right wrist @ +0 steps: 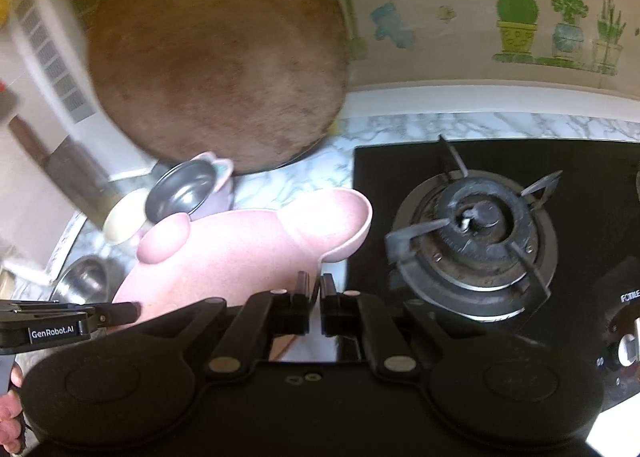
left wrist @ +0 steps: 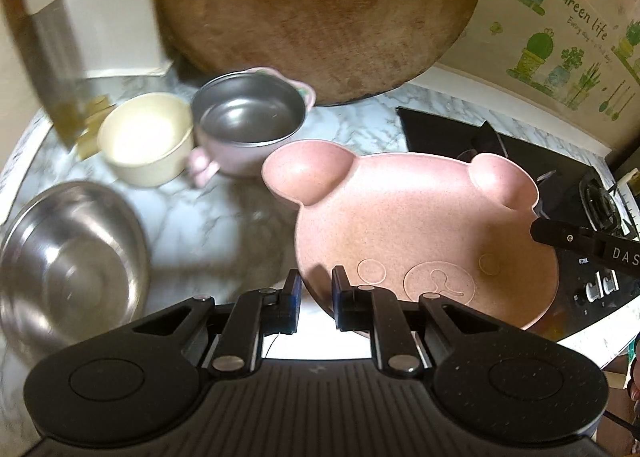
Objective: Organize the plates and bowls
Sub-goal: 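Lower the pink bear plate onto the white plate stack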
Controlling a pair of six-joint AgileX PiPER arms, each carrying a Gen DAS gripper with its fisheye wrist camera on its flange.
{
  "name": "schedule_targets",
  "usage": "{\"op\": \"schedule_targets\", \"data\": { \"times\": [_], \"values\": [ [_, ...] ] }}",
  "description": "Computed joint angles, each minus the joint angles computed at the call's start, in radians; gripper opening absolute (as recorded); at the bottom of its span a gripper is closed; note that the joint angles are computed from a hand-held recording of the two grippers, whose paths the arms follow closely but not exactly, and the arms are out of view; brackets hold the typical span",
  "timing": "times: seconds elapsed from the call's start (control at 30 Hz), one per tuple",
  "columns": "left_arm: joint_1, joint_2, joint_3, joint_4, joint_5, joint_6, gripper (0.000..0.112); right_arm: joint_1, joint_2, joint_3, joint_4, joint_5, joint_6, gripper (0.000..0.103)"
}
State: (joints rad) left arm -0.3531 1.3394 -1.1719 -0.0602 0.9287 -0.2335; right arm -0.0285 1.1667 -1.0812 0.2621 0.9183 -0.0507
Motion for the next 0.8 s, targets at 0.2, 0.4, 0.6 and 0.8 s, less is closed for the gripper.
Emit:
{"op": "schedule_targets", "data": {
  "times": [0.2,0.4,0.6,0.8],
  "values": [
    [-0.051,-0.139,0.133,0.105,-0.01,-0.129,0.014,0.042,-0.06,0.075,0.023,-0.008,-0.009,0.006],
    [-0.108,-0.223,0.259,0.205,-0.027,-0.26,0.014,0.117,-0.106,0.172,-0.002,-0.049,0.012,0.006],
    [-0.17,-0.286,0.364,0.302,-0.046,-0.386,0.014,0.158,-0.119,0.252,0.007,-0.088,0.016,0.006],
    [-0.206,-0.318,0.423,0.349,-0.062,-0.451,0.014,0.188,-0.129,0.316,0.011,-0.147,0.008,0.006]
  ]
}}
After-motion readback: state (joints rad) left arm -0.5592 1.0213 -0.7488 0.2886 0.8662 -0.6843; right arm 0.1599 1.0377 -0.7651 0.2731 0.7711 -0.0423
